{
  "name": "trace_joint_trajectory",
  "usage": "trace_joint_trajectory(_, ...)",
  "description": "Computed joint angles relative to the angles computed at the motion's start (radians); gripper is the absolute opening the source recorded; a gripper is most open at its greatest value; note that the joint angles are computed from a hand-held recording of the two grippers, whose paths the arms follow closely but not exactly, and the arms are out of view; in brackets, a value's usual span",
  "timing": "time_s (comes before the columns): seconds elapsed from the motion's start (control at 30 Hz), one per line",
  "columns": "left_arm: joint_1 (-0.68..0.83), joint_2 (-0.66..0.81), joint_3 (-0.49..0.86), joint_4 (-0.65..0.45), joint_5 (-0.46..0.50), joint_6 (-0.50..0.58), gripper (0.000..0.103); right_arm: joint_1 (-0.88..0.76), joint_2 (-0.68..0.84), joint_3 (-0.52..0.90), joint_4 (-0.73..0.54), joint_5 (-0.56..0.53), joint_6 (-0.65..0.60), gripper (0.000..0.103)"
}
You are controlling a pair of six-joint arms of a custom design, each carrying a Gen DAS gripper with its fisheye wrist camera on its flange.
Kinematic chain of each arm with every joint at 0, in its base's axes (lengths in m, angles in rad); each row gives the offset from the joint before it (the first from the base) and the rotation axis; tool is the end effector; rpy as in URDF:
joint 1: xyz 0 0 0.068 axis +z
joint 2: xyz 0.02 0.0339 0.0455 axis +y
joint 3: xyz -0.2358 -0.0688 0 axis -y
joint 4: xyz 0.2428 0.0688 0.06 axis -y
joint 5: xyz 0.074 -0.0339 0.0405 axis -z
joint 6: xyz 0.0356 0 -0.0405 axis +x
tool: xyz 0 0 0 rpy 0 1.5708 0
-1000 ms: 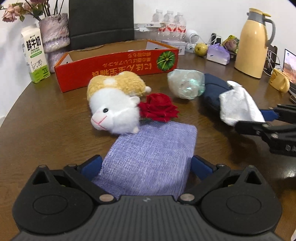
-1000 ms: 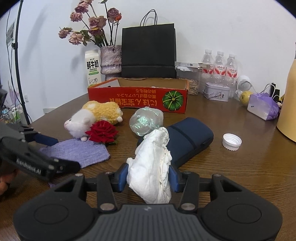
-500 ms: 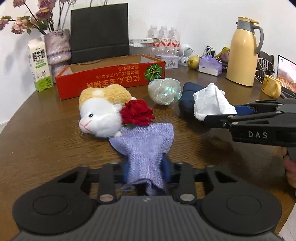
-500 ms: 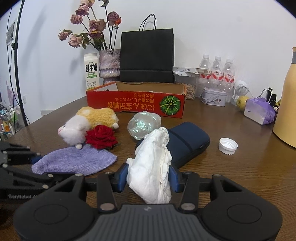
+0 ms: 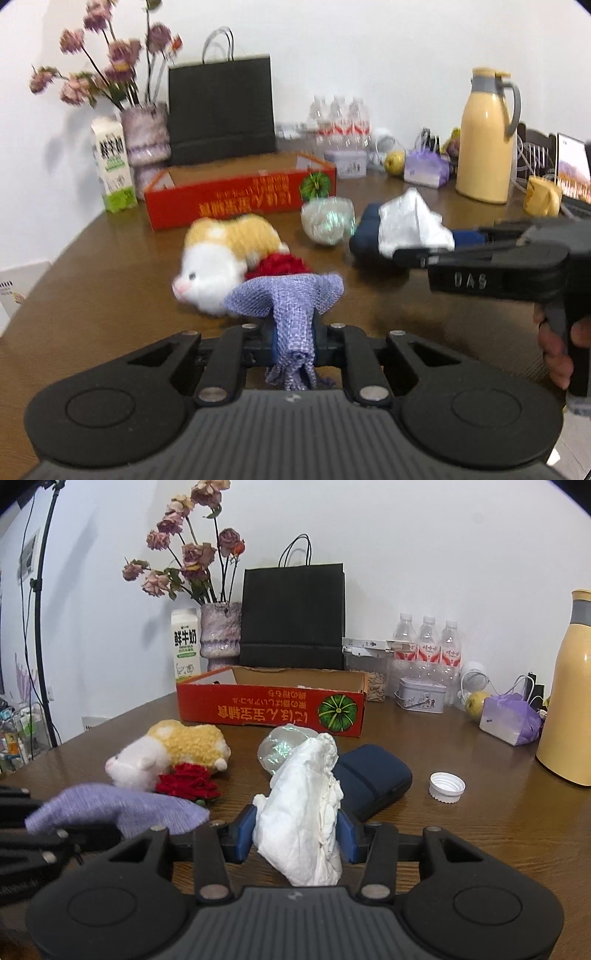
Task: Organize objects
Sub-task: 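Grasp the lilac drawstring pouch with the left gripper while the right holds the white cloth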
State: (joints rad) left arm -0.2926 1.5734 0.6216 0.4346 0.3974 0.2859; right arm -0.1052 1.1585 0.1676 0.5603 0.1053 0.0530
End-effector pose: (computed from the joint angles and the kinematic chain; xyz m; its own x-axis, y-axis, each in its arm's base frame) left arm 0.2864 -0.1007 0.1335 -0.2884 0.3585 -0.8879 0.6977 0.7137 0.0615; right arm 0.2066 -0.0256 0.1136 -0.4040 0.0956 -0.9098 0.2211 0.9752 0.0043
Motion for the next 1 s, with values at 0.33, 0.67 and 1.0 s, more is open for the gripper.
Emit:
trace_joint_trajectory(0.33,0.013,-0.147,-0.056,0.045,-0.016,-0.053,0.014,0.032,-0.258,-0.040,-0.140,0.008,0.013,0.044)
trace_joint_trajectory(0.67,0.020,-0.135,0.006,0.058,-0.031,-0.121,0.014,0.084,-0.293,0.009,-0.178,0.039,0.016,0.044)
trace_joint_trajectory(1.0,-0.001,-0.050,0.106,0.060,-0.069,-0.144,0.014,0.096,-0.163,0.092,-0.111,0.048,0.009,0.044)
